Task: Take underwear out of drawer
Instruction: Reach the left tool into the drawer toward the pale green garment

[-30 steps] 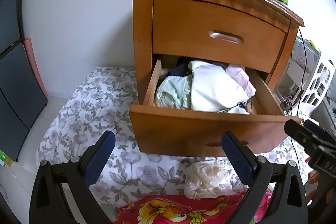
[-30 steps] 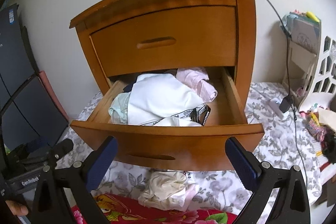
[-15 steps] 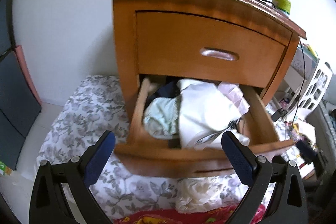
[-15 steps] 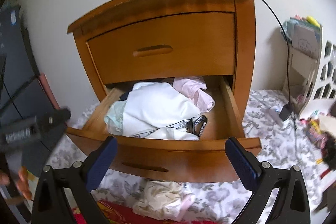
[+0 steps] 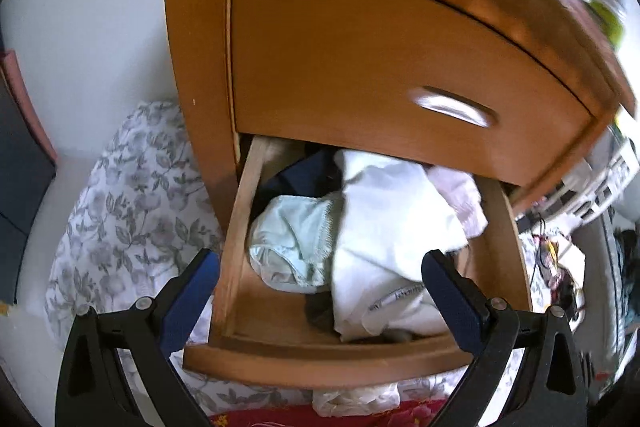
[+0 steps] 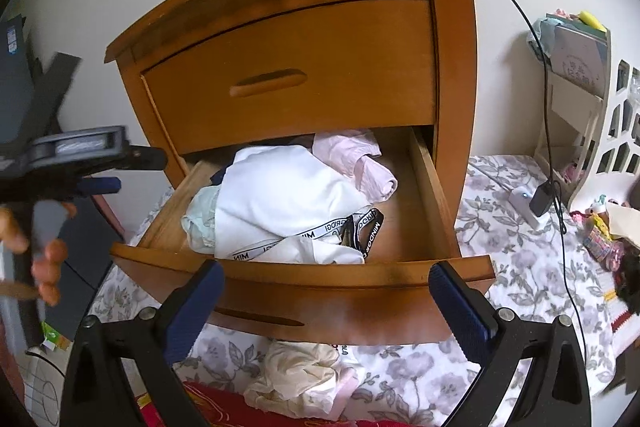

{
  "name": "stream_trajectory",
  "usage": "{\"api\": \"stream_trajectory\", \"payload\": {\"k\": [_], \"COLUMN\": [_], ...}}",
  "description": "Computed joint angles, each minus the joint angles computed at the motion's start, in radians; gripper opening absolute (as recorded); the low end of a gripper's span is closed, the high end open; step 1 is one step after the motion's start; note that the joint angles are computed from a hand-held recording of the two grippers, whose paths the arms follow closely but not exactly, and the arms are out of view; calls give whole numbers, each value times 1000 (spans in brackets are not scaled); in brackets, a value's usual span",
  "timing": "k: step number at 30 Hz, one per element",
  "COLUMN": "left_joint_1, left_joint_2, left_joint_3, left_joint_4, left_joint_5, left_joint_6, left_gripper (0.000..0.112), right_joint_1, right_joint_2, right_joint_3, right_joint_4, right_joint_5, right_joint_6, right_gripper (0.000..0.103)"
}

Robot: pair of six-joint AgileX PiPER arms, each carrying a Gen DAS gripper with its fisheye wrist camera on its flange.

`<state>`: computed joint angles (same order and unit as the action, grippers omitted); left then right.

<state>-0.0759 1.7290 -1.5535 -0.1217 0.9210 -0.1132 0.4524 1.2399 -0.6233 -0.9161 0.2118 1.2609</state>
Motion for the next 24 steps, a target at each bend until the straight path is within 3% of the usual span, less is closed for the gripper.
{"api": "stream_trajectory", "payload": {"k": [4, 12, 15, 21, 24], "left_joint_1": [6, -9, -18, -27, -29], "left_joint_2": [85, 228, 269, 314, 334], "left_joint_3": [-86, -199, -227, -257, -281], "left_joint_4": [-15, 51, 68, 98, 112], "left_joint_5": [60, 127, 145, 166, 178], "left_joint_6": [-2, -83, -90, -104, -112], "left_gripper": [81, 74, 64, 53, 50], "right_joint_1": [-7, -16, -9, -25, -20], "right_joint_2": [20, 63, 65, 58, 44], "right_joint_3": [-2, -4, 3, 5, 8], "right_joint_4": [14, 9, -76, -4, -40], "right_joint_5": [-13, -18, -16, -28, -17], "right_joint_6": [-19, -18, 63, -15, 22], "right_gripper": [103, 103, 103, 103, 103]}}
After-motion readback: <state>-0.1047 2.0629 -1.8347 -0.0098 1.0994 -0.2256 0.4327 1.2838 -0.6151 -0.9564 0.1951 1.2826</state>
